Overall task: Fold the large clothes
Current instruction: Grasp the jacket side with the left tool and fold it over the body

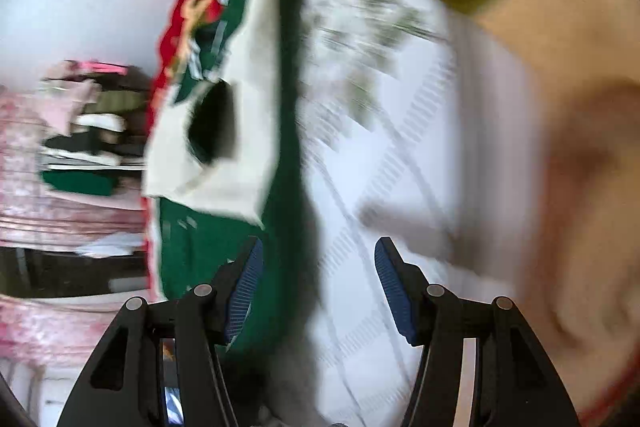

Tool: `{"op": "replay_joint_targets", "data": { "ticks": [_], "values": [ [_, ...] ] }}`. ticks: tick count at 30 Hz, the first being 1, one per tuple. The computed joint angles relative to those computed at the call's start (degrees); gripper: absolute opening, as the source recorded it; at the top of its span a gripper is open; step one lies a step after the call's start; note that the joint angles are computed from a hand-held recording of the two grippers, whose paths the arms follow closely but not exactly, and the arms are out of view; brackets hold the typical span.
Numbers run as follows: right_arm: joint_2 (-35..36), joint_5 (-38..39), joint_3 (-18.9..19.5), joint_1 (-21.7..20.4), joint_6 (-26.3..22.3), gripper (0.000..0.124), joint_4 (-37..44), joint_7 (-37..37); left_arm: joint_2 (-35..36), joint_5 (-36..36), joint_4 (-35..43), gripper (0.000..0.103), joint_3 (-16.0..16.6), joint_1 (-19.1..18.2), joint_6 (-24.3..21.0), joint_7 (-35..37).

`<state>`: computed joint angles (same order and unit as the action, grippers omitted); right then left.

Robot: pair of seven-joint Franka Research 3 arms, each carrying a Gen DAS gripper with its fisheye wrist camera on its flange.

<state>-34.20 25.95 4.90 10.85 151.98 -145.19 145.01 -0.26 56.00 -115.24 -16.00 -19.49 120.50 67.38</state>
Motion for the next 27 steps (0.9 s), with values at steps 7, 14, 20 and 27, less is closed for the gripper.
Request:
{"op": "replay_joint_targets", "data": {
  "ticks": [7,14,20,27],
  "values": [
    [16.88,27.71,-15.66,15.20,12.73,0.065,9.19,-29.47,0.31,-11.04,2.96,0.027,0.13,0.18,-1.95,3.70],
    [30.27,48.74,-18.54,16.61,7.50,0.074,22.45,-47.76,2.21,-13.99,6.33,0.027,0.83,0.53,-3.48,4.93],
    [38.91,44.78,-15.11,12.09,4.42,0.066,31.32,-39.30,2.16,-15.88,6.53,0.027,1.11,0.79,-3.18,6.98],
    [43.47,25.25,-12.47,9.42,2.12,0.015,37.42,-21.37,0.96,-24.28,8.12,0.021,2.29,2.84,-0.64,14.31]
  ]
}}
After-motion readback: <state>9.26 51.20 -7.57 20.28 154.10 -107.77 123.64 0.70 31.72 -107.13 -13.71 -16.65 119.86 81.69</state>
